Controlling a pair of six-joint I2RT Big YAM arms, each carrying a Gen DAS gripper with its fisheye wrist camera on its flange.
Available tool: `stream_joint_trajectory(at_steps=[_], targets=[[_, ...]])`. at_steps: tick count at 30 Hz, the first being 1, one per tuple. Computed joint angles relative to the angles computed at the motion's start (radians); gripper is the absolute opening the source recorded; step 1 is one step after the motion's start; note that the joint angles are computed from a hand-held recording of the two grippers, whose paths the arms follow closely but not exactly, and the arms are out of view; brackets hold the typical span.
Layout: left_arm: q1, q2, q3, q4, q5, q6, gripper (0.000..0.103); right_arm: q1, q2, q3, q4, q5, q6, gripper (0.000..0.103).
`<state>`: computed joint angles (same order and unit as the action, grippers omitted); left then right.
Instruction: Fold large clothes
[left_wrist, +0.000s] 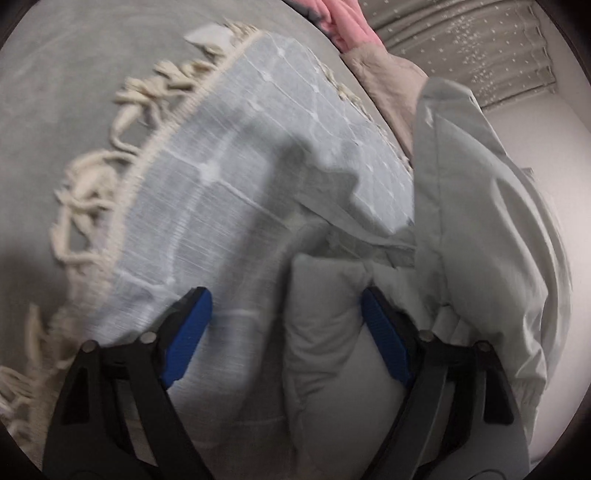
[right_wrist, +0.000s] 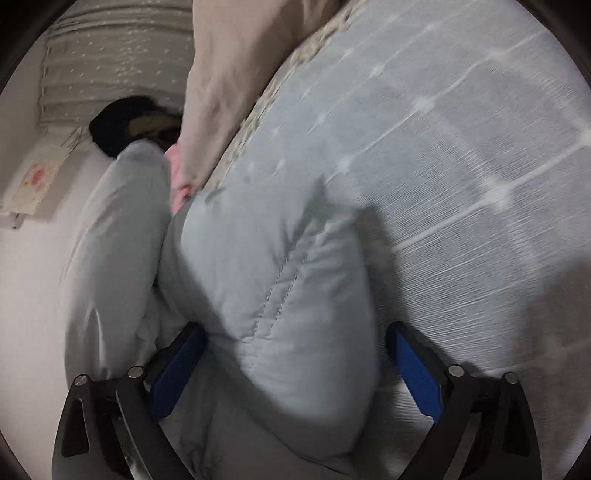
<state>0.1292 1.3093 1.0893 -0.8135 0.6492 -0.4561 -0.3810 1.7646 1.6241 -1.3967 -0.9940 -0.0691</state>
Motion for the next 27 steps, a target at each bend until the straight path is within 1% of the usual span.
stream_joint_trajectory(at_steps=[1, 2, 3, 4, 5, 6, 7, 8, 9, 11, 12, 14, 15, 17, 18, 20, 21, 23, 25, 26, 27], targets=[[-0.009, -0.001, -0.007, 0.008, 0.025, -0.003, 0.080, 0.016, -0.001, 0.000, -0.019, -0.022, -0.049, 0.094], [-0.022, 0.002, -0.011, 0.018, 0.030, -0.002, 0.080, 0.030, -0.008, -0.008, -0.012, -0.023, -0.062, 0.094], [-0.036, 0.000, -0.019, 0.033, 0.031, -0.006, 0.079, 0.044, -0.017, -0.023, 0.003, -0.025, -0.059, 0.091], [-0.052, -0.004, -0.024, 0.047, 0.033, -0.007, 0.075, 0.055, -0.021, -0.035, 0.015, -0.037, -0.049, 0.088], [-0.051, -0.009, -0.032, 0.072, 0.076, -0.019, 0.047, 0.065, -0.031, -0.051, 0.045, -0.052, -0.022, 0.082], [-0.054, -0.024, -0.047, 0.113, 0.098, -0.063, 0.037, 0.074, -0.039, -0.062, 0.065, -0.072, -0.008, 0.073], [-0.064, -0.043, -0.053, 0.127, 0.082, -0.069, 0.032, 0.081, -0.048, -0.070, 0.081, -0.098, 0.004, 0.069], [-0.068, -0.062, -0.060, 0.143, 0.073, -0.077, 0.025, 0.087, -0.061, -0.077, 0.102, -0.112, 0.028, 0.061], [-0.067, -0.083, -0.075, 0.174, 0.082, -0.104, 0.022, 0.090, -0.072, -0.080, 0.119, -0.118, 0.047, 0.055], [-0.060, -0.123, -0.095, 0.234, 0.101, -0.148, 0.018, 0.094, -0.091, -0.082, 0.136, -0.134, 0.074, 0.048], [-0.056, -0.142, -0.099, 0.254, 0.109, -0.157, 0.017, 0.097, -0.104, -0.083, 0.154, -0.143, 0.096, 0.047], [-0.054, -0.174, -0.085, 0.265, 0.106, -0.161, 0.016, 0.110, -0.131, -0.083, 0.190, -0.162, 0.122, 0.042], [-0.049, -0.185, -0.073, 0.261, 0.105, -0.159, 0.016, 0.118, -0.133, -0.072, 0.197, -0.172, 0.126, 0.040], [-0.021, -0.201, -0.048, 0.247, 0.129, -0.153, 0.015, 0.157, -0.143, -0.052, 0.244, -0.181, 0.185, 0.040], [0.001, -0.215, -0.035, 0.239, 0.137, -0.151, 0.015, 0.187, -0.146, -0.036, 0.272, -0.177, 0.219, 0.040], [0.051, -0.240, -0.002, 0.206, 0.139, -0.123, 0.015, 0.250, -0.135, -0.005, 0.339, -0.166, 0.304, 0.040], [0.083, -0.256, 0.009, 0.186, 0.140, -0.111, 0.015, 0.282, -0.131, 0.007, 0.360, -0.157, 0.336, 0.040], [0.175, -0.279, 0.037, 0.134, 0.159, -0.085, 0.015, 0.360, -0.097, 0.059, 0.404, -0.141, 0.403, 0.039], [0.300, -0.275, 0.079, 0.068, 0.200, -0.040, 0.015, 0.447, -0.047, 0.128, 0.456, -0.131, 0.478, 0.039], [0.335, -0.278, 0.091, 0.042, 0.196, -0.032, 0.015, 0.487, -0.021, 0.163, 0.482, -0.124, 0.513, 0.038], [0.384, -0.270, 0.106, 0.003, 0.186, -0.010, 0.015, 0.519, 0.005, 0.198, 0.501, -0.115, 0.545, 0.038]])
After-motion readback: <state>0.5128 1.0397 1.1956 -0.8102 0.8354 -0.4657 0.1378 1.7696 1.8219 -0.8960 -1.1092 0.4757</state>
